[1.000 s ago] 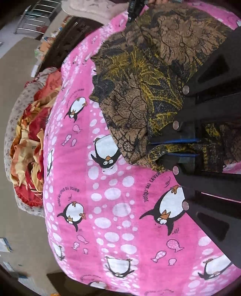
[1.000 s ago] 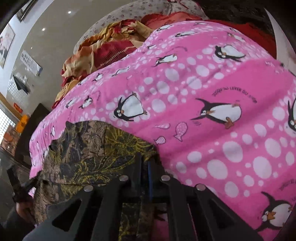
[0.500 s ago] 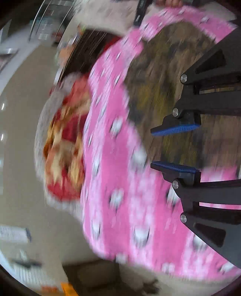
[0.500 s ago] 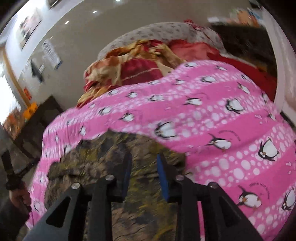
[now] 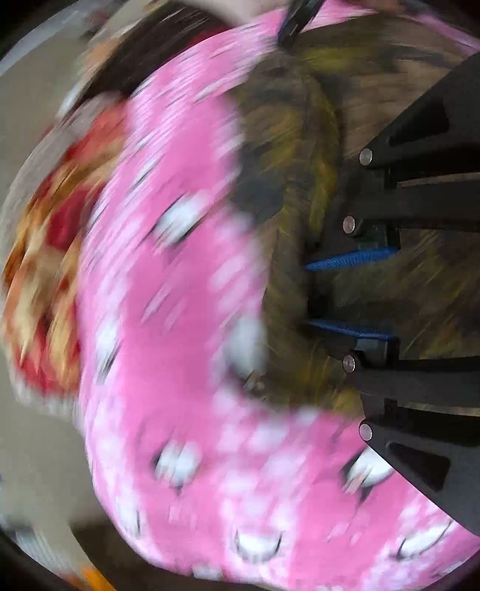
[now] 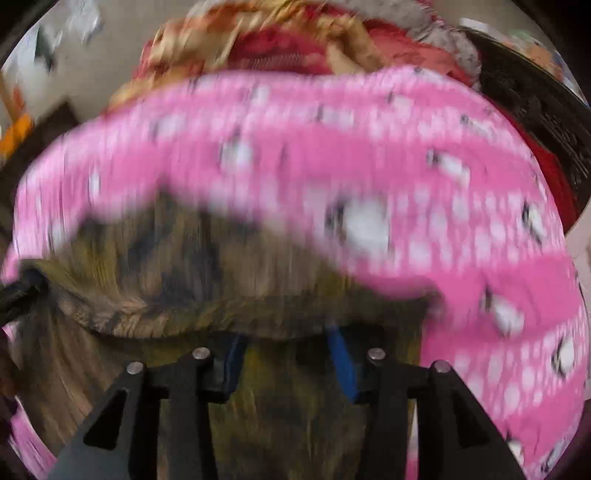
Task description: Fold small clothes
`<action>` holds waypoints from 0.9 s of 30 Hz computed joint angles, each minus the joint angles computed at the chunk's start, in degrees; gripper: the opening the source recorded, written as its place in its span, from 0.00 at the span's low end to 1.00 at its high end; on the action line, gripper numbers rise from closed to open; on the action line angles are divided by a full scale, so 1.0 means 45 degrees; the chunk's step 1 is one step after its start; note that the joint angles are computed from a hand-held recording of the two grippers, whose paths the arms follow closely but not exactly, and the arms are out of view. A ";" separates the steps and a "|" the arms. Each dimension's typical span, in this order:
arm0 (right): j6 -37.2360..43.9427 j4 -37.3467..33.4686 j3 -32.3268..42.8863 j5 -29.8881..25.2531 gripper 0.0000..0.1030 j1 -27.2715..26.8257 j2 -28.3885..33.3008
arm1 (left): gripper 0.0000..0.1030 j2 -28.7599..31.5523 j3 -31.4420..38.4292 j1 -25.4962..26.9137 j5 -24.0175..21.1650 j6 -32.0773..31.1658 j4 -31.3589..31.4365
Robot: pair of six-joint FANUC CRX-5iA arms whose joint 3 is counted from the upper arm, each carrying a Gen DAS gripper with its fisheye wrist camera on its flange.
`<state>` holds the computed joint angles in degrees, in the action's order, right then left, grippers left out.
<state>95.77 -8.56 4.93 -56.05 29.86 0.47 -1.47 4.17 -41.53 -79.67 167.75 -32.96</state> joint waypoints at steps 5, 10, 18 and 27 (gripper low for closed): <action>-0.1406 -0.0099 -0.1344 0.2984 0.42 0.0128 -0.1537 | 0.08 -0.0009 0.0385 -0.1366 -0.0496 0.1407 -0.2421; -0.4311 0.3640 -0.3845 0.3892 0.42 0.1363 -0.1866 | 0.08 0.0453 -0.0749 -0.1235 0.0779 0.0572 -0.1388; -0.1320 0.0697 -0.3108 0.3857 0.44 0.0118 -0.1096 | 0.04 -0.0827 -0.2099 -0.1878 0.1166 0.3327 -0.1963; 0.0327 -0.1759 -0.1869 0.2646 0.56 -0.0743 -0.0499 | 0.04 -0.0837 -0.2182 -0.1828 0.1362 0.3519 -0.1934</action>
